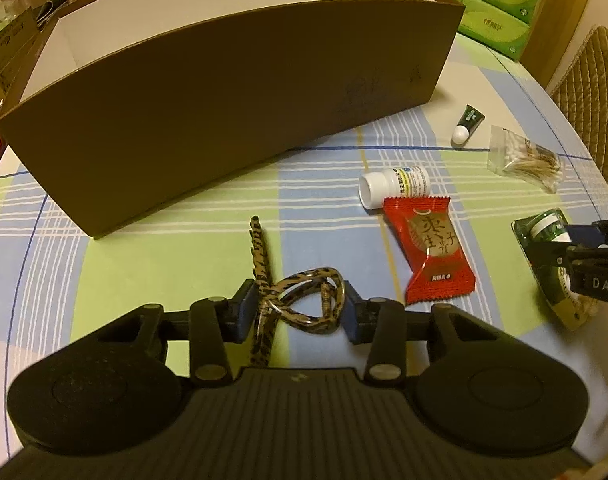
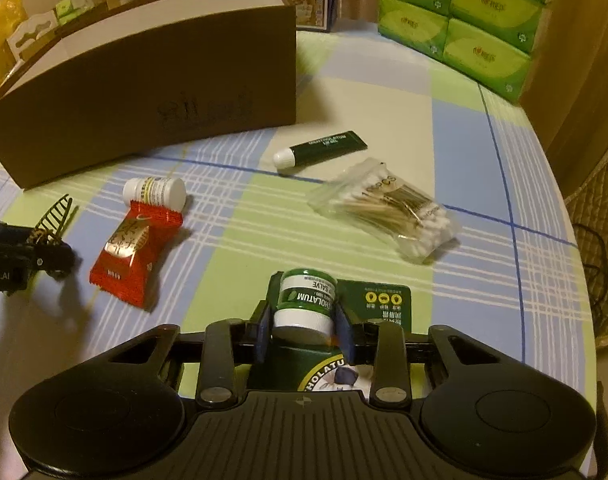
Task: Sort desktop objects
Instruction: 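Lift and carry the cord and the jar card over the brown box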
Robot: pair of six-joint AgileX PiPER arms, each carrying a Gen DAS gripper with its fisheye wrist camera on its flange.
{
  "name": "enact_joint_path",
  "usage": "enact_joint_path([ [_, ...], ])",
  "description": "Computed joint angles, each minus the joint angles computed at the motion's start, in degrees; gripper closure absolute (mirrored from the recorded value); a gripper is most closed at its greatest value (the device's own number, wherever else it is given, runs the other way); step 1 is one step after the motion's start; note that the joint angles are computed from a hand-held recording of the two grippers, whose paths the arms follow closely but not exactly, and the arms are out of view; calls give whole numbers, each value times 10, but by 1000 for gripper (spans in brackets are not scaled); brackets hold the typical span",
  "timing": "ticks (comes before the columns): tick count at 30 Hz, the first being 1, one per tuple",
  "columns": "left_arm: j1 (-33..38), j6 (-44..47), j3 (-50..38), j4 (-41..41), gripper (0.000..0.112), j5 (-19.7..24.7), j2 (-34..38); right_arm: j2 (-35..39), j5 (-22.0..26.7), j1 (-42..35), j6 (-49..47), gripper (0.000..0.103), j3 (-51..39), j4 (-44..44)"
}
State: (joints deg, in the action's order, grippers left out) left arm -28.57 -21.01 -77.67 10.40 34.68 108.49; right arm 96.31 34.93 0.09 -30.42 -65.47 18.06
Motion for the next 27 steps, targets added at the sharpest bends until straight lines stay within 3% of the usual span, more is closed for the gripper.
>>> enact_joint_path([
  [8, 3, 7, -8, -4, 75, 36, -14, -19, 57, -17, -44, 72, -12, 36],
  [27, 18, -3, -10, 5, 75, 54, -95, -27, 199, -21, -161, 72, -104, 136],
])
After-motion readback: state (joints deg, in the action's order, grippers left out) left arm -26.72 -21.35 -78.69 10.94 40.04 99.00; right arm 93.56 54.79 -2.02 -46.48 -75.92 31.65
